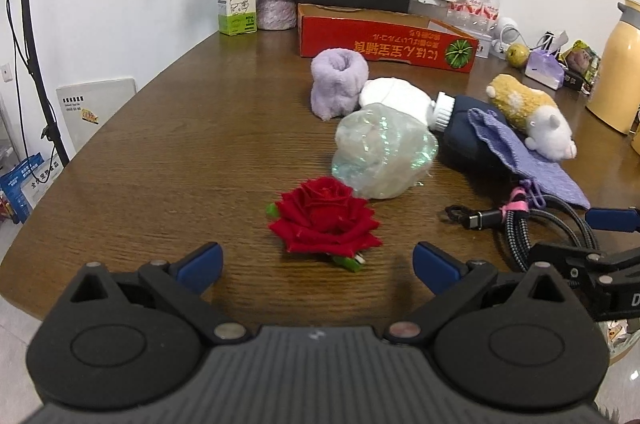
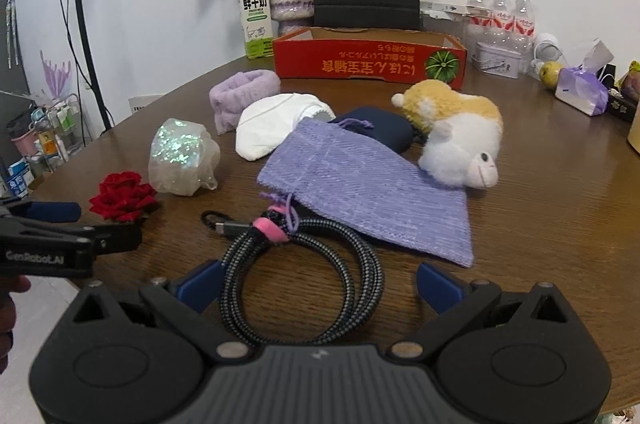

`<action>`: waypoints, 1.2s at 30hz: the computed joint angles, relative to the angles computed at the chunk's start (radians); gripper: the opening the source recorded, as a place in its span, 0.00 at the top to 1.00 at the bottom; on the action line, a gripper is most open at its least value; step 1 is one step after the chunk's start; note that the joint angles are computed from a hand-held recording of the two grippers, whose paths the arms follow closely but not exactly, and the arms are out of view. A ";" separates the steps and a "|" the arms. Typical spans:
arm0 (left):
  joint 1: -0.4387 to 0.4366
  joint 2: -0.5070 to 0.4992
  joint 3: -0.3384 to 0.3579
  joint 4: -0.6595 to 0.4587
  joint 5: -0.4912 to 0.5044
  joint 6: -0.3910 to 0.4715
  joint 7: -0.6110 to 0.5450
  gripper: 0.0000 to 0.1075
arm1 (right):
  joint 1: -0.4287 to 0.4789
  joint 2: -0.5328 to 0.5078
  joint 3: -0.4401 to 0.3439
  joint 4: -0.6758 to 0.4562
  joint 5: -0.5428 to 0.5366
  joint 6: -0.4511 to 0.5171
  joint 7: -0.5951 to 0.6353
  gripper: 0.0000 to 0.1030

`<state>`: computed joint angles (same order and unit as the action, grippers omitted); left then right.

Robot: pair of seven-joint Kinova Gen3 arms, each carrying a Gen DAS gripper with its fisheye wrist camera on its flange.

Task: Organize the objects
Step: 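Grasp the red rose with the left gripper while the right gripper grasps the braided cable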

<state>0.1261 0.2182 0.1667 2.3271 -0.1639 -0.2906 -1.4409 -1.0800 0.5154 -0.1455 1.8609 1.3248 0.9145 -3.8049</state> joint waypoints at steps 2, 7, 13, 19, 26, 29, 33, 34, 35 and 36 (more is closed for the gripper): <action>0.002 0.010 -0.005 -0.010 0.005 0.003 -0.003 0.04 | 0.006 0.005 0.002 -0.007 0.002 -0.007 0.003 0.00; 0.020 0.028 -0.023 -0.028 0.033 0.004 -0.030 0.04 | 0.018 0.009 0.007 -0.010 0.015 -0.034 -0.002 0.00; 0.057 0.047 -0.057 -0.059 0.089 0.014 -0.079 0.04 | 0.021 0.024 0.019 -0.038 -0.003 -0.048 0.061 0.00; 0.070 0.068 -0.065 -0.077 0.125 0.004 -0.122 0.04 | 0.018 0.036 0.034 -0.047 0.012 -0.053 0.059 0.00; 0.084 0.084 -0.071 -0.075 0.156 -0.031 -0.152 0.07 | 0.009 0.049 0.039 -0.040 0.054 -0.042 0.021 0.00; 0.076 0.084 -0.064 -0.065 0.151 -0.053 -0.151 0.20 | 0.010 0.055 0.033 -0.046 0.056 -0.034 0.030 0.00; 0.062 0.082 -0.053 -0.049 0.134 -0.087 -0.142 0.44 | -0.001 0.068 0.033 -0.053 0.071 -0.020 0.041 0.02; 0.064 0.081 -0.055 -0.046 0.134 -0.091 -0.144 0.45 | -0.002 0.067 0.033 -0.048 0.081 -0.022 0.033 0.06; 0.067 0.080 -0.058 -0.042 0.137 -0.098 -0.148 0.49 | -0.003 0.066 0.032 -0.045 0.089 -0.020 0.027 0.08; 0.075 0.080 -0.065 -0.038 0.144 -0.105 -0.156 0.51 | -0.004 0.067 0.030 -0.045 0.092 -0.014 0.024 0.12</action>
